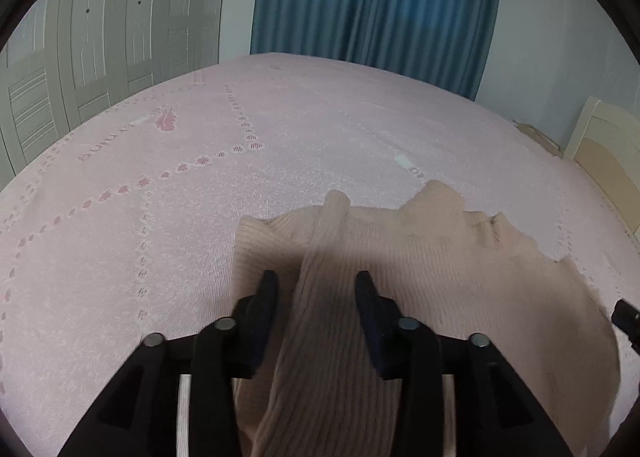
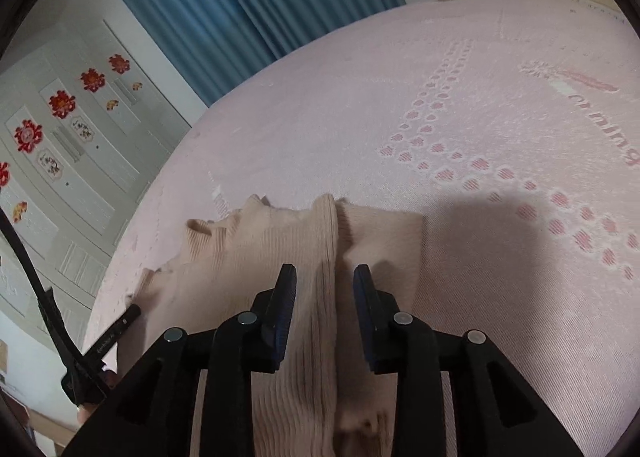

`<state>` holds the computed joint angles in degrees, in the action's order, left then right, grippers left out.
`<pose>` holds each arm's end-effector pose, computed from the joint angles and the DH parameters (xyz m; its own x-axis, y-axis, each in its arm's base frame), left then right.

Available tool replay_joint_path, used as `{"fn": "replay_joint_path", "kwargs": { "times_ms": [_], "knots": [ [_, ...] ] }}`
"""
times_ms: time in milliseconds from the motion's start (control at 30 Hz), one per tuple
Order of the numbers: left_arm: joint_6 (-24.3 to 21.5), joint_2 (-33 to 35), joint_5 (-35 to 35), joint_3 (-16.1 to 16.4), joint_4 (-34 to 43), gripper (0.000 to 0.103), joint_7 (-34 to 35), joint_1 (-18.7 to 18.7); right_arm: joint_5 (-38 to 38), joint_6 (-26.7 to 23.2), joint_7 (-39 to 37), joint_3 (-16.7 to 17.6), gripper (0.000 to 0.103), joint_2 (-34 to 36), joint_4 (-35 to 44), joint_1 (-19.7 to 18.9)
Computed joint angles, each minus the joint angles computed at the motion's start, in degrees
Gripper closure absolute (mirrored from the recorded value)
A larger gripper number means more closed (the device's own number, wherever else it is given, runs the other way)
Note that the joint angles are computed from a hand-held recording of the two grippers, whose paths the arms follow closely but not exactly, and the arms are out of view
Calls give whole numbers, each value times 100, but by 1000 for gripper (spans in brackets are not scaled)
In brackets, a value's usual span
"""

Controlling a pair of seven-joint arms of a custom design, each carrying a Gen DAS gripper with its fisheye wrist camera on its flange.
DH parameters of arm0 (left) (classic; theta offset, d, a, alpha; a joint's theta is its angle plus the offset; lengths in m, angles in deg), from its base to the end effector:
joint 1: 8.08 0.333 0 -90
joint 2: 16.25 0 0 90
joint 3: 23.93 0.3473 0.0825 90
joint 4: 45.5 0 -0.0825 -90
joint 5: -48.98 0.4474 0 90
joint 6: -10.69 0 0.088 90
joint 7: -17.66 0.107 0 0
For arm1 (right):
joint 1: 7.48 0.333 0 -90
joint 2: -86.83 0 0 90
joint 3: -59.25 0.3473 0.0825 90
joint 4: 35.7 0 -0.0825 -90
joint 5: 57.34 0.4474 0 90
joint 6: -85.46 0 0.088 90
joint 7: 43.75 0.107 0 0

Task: Fold small clothes

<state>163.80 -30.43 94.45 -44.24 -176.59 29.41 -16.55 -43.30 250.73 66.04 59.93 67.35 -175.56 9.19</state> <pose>0.4798 -0.2987 0.5078 0.1683 -0.9756 0.1414 -0.6453 -0.2174 -0.7323 0.5067 0.1440 0.5177 -0.0860 -0.9015 -0.4241 -0.7464 0.3403 -0.5719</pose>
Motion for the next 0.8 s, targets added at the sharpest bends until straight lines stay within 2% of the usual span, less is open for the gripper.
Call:
{"fn": "replay_joint_path", "kwargs": {
  "times_ms": [67, 100, 167, 200, 333, 433, 533, 700, 800],
  "knots": [
    [-44, -272, -10, -46, -161, 48, -127, -24, -159, -41, -4, 93, 73, -140, -92, -44],
    [-29, -413, 32, -94, -245, 47, -249, 5, -194, -58, -47, 97, 73, -180, -98, -23],
    [82, -736, 119, -214, -441, 37, -643, 113, -338, -102, 12, 192, 72, -227, -82, -74],
    [174, -867, 40, -225, -537, 35, -759, 131, -415, -107, 73, 264, 72, -289, -104, -95],
    [610, -1345, -1056, 125, -1131, 35, -330, -245, -629, -130, 230, 422, 70, -753, -511, -77],
    [555, -1720, -1863, 394, -1594, 35, 199, -660, -1069, -470, 459, 736, 70, -1280, -914, -251],
    [546, -2124, -2356, 435, -1970, 35, 400, -800, -1356, -857, 691, 907, 70, -1741, -1185, -254],
    [665, -2574, -3072, 536, -2413, 35, 786, -1120, -1233, -1122, 944, 765, 66, -2368, -1579, 127],
    [763, -2660, -3380, 555, -2531, 36, 1115, -1294, -1066, -1271, 922, 614, 65, -2429, -1650, 353]
  ]
}}
